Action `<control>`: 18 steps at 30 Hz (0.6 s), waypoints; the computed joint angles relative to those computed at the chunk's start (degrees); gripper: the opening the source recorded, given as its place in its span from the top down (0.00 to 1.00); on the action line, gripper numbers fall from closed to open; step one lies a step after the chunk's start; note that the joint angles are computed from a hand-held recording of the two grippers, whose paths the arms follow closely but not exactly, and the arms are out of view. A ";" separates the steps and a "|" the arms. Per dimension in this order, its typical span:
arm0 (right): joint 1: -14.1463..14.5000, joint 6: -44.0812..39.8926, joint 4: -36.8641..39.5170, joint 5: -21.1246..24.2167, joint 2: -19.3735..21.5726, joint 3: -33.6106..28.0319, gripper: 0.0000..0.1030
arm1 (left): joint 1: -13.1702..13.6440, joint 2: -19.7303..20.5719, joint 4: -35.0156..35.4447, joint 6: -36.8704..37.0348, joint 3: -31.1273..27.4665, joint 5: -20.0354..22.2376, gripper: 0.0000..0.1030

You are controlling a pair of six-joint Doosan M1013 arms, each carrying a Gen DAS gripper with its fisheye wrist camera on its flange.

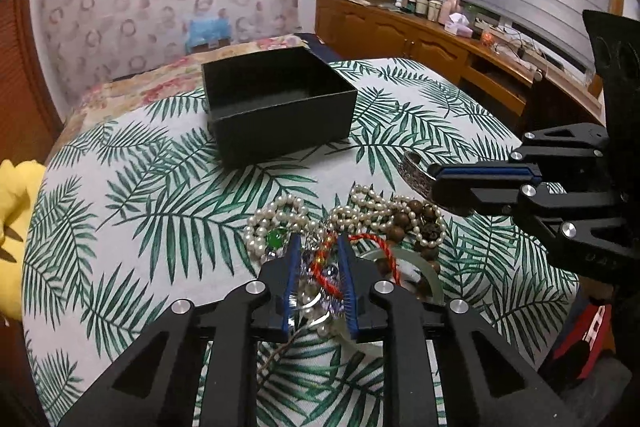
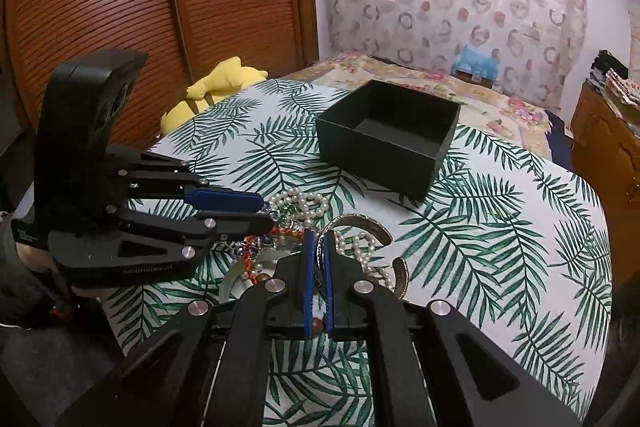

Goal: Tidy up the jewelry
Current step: 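Grasp the red-string bracelet and silver bangle with the left gripper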

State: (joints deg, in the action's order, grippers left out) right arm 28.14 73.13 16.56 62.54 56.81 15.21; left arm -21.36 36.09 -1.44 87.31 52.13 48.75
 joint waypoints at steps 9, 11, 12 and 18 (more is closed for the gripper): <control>-0.05 0.12 0.18 -0.85 -0.79 2.06 0.95 | -0.46 1.68 1.76 1.50 -2.16 3.46 0.87; -0.07 -0.03 0.31 -0.97 -0.89 2.38 0.95 | -0.37 1.63 1.35 1.43 -2.06 3.20 0.94; -0.08 -0.09 0.33 -0.95 -0.92 2.46 0.95 | -0.55 1.50 2.46 0.59 -1.83 2.52 0.94; -0.16 0.26 0.10 -1.08 -0.64 2.01 0.95 | -0.32 -0.36 1.80 0.09 0.10 -2.25 0.94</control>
State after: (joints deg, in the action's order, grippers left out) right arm 27.98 73.39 16.66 61.46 56.17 17.21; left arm -21.68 35.73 0.36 87.39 52.23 46.49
